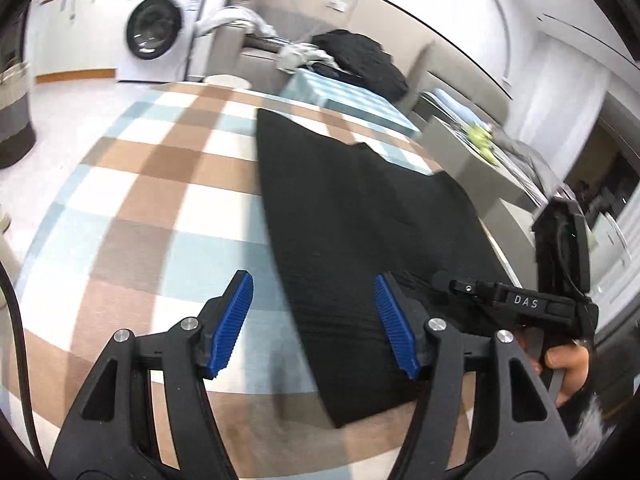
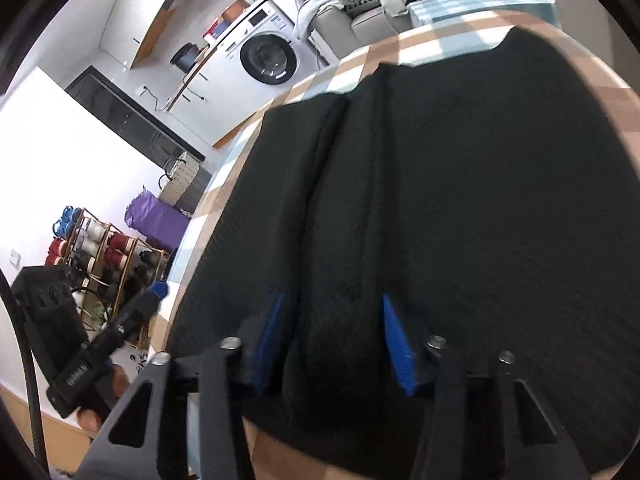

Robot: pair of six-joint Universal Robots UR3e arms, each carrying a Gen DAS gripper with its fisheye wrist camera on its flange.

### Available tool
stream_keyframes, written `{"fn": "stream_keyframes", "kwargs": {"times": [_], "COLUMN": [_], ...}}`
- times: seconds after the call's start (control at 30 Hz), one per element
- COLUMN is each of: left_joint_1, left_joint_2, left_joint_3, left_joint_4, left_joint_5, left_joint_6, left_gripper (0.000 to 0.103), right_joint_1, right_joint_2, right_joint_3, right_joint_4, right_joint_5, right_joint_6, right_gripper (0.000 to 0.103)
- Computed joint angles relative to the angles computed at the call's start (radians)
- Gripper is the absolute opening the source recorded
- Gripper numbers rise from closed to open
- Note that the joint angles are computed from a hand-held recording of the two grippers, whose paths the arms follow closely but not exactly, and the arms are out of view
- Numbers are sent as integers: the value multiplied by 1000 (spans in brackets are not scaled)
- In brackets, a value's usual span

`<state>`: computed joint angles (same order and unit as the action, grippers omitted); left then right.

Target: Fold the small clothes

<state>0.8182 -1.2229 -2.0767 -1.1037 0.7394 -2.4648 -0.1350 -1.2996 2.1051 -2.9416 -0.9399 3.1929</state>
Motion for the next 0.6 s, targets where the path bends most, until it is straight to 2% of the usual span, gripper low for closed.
{"fn": "stream_keyframes", "kwargs": {"times": [0.03,0.07,0.13,0.23,0.27,0.33,0.43,0.57,0.6], "left_joint_1": [14,33,58,58,36,-2,-90,-164,-168], "left_joint_2": [-9,4,3,28,18,13,-15,-12,-8], "left_joint_3": [6,2,12,7,3,-13,-35,-75,-78], "left_joint_4": [-1,-25,-51,-85,-67,-48,15,73,68], "left_joint_5": [-1,-8,-19,-17,-9,13,64,120,125], "left_joint_6": [6,24,50,66,60,63,32,34,41], "left_gripper": [61,61,61,61,61,61,61,61,61], "right_joint_1": [10,10,-31,-123,-132,-105,-99,-167,-167], "right_joint_2": [0,-18,-132,-299,-317,-296,-225,-332,-345], "right_joint_3": [-25,-27,47,141,149,134,78,168,178], "right_joint_4": [34,44,-13,38,58,99,211,192,176], "right_joint_5": [-6,9,101,171,147,-4,-99,-31,-12], "right_joint_6": [-9,5,-3,-22,-24,-50,-73,-93,-95], "right_gripper": [7,5,4,4,4,4,6,28,29]}}
